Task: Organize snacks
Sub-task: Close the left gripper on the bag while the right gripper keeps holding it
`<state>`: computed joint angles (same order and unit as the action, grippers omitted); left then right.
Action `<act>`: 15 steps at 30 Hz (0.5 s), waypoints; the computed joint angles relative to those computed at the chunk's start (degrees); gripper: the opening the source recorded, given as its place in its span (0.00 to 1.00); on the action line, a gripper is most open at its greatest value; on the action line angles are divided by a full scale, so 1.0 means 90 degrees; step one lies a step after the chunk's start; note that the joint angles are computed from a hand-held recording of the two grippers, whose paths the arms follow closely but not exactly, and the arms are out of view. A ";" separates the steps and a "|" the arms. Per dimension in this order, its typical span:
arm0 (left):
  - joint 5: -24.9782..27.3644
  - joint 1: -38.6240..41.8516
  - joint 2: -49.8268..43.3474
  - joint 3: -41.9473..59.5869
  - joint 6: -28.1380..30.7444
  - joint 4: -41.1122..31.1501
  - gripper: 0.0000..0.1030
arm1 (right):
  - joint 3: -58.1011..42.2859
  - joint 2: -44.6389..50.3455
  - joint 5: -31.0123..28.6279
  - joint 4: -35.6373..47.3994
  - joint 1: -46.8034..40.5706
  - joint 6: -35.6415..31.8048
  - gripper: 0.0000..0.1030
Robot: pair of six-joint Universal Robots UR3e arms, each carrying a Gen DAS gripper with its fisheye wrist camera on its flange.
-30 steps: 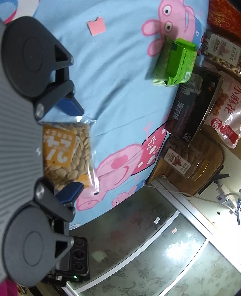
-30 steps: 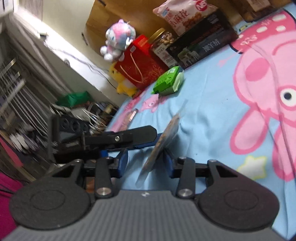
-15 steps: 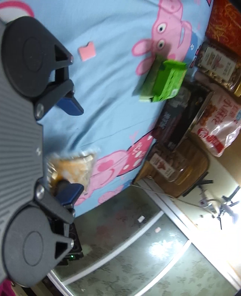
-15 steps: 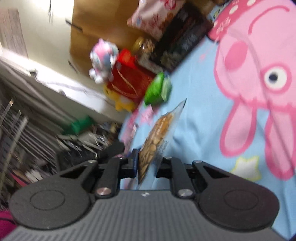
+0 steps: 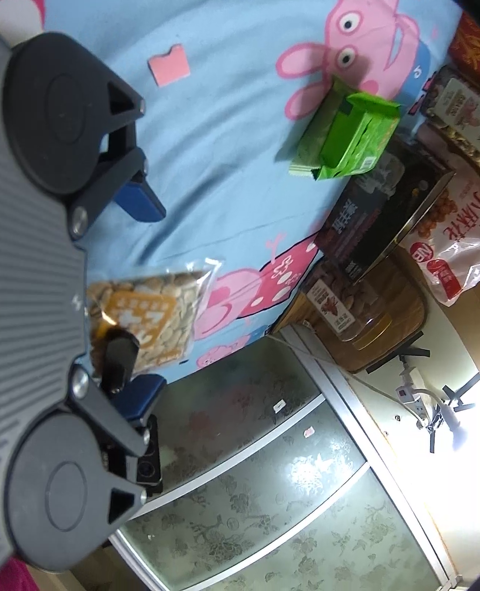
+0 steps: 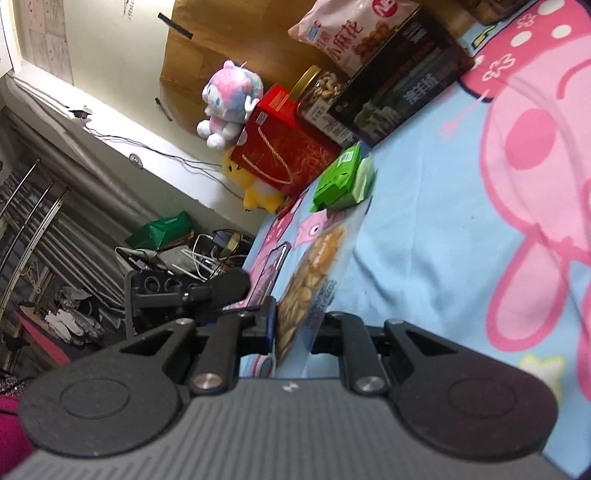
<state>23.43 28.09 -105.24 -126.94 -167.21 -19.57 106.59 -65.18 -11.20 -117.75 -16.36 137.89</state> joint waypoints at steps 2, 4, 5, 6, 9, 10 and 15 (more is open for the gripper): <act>-0.0066 -0.0067 -0.0107 0.0089 0.0074 -0.0073 0.74 | -0.0048 0.0086 -0.0037 -0.0212 0.0064 0.0187 0.18; -0.0150 -0.0122 -0.0205 0.0192 0.0155 -0.0194 0.57 | -0.0038 0.0187 -0.0148 -0.0817 0.0164 0.0669 0.18; -0.0124 -0.0156 -0.0258 0.0241 0.0118 -0.0151 0.57 | -0.0011 0.0234 -0.0204 -0.1138 0.0189 0.0899 0.18; -0.0042 -0.0187 -0.0284 0.0228 -0.0016 0.0056 0.56 | 0.0002 0.0248 -0.0239 -0.1272 0.0197 0.1004 0.18; -0.0044 -0.0165 -0.0425 0.0266 -0.0115 0.0258 0.49 | 0.0000 0.0301 -0.0320 -0.1618 0.0219 0.1250 0.18; -0.0061 -0.0145 -0.0477 0.0284 -0.0139 0.0310 0.47 | 0.0003 0.0314 -0.0349 -0.1753 0.0230 0.1340 0.18; 0.0006 -0.0109 -0.0622 0.0274 -0.0244 0.0686 0.43 | -0.0016 0.0433 -0.0531 -0.2391 0.0308 0.1807 0.21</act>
